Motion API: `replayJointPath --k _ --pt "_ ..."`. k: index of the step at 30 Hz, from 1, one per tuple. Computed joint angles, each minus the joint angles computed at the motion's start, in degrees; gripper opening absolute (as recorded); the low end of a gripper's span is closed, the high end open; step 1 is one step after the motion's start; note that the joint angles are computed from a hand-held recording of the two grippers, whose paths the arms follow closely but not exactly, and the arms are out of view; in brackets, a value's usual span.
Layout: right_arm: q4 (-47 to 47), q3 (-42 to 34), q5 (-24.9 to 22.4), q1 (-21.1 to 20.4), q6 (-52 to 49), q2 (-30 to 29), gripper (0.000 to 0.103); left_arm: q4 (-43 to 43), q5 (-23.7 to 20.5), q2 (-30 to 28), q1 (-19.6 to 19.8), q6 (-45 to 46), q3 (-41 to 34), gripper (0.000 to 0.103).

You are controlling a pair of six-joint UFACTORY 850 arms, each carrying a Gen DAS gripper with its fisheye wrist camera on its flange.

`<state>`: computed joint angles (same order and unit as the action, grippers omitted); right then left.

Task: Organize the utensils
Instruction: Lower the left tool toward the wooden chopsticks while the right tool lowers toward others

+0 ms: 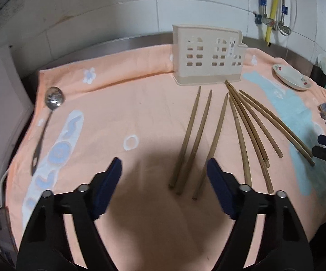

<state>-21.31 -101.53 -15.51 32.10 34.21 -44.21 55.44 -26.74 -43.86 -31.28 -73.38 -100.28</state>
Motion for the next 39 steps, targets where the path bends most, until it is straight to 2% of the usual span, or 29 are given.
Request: replayJointPath --k 6,8,10,15,19,27,39 --pt "5.9 -2.5 -1.1 -0.7 -6.0 -1.8 0.044 -11.4 1.9 -3.3 1.6 13.3 -4.6 0.045" --pt "6.8 -3.5 -1.6 -0.9 -7.2 -2.5 0.042 -13.9 1.8 -4.3 1.7 16.8 -6.0 0.042" --pt "8.9 -4.6 -2.2 -1.1 -9.5 -3.3 0.039 -16.7 1.5 -5.3 1.9 20.6 -7.4 0.03" --pt "12.6 -6.8 -3.4 -1.4 -13.4 -4.9 0.035 -21.6 0.9 -7.0 2.2 26.7 -9.7 0.019" --pt "14.0 -8.4 -4.2 -1.5 -15.2 -6.0 0.032 -23.8 0.4 -8.2 2.4 30.0 -11.2 0.014" --pt "13.3 -9.7 -5.0 -1.5 -14.9 -6.9 0.03 -26.0 0.2 -9.2 2.9 33.2 -12.3 0.014" --pt "10.1 -9.7 -5.7 -1.4 -11.8 -6.8 0.03 -23.0 -0.2 -9.0 2.5 29.4 -11.9 0.014"
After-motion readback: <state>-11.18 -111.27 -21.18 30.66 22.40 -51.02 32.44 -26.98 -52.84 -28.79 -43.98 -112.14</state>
